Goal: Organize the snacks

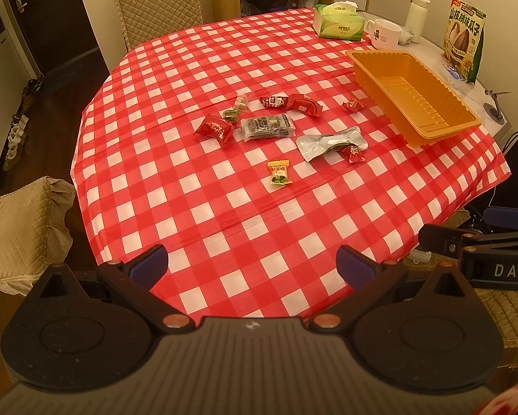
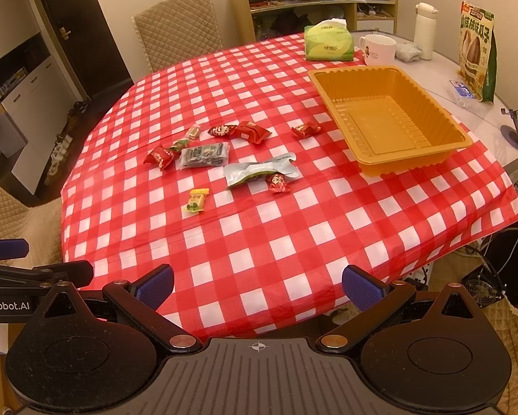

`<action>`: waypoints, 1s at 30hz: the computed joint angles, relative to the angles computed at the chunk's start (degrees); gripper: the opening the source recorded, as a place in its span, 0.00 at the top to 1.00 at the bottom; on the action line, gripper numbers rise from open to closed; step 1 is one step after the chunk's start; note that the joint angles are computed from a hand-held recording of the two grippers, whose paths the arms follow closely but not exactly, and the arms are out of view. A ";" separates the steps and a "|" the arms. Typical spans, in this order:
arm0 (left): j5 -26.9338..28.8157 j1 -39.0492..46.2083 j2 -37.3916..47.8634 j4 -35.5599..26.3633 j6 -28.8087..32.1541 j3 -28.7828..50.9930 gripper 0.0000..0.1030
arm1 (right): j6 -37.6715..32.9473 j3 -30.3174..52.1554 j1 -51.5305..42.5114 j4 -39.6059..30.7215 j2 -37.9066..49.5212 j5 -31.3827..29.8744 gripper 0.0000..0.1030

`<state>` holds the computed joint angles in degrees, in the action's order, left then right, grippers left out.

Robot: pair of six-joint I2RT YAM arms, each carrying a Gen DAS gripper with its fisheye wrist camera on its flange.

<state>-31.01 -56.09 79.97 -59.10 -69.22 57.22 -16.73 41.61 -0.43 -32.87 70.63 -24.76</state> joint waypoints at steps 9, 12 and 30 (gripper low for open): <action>0.30 0.99 0.96 0.23 1.11 1.13 0.00 | -0.23 0.03 -0.36 -0.46 -0.26 -0.20 0.00; 0.39 1.43 1.10 0.73 1.68 1.07 0.00 | -0.04 0.29 -0.18 -0.22 0.17 -0.10 0.00; 0.42 1.78 1.44 1.09 2.08 1.26 0.00 | -0.49 0.28 -0.71 0.24 0.75 -0.49 0.00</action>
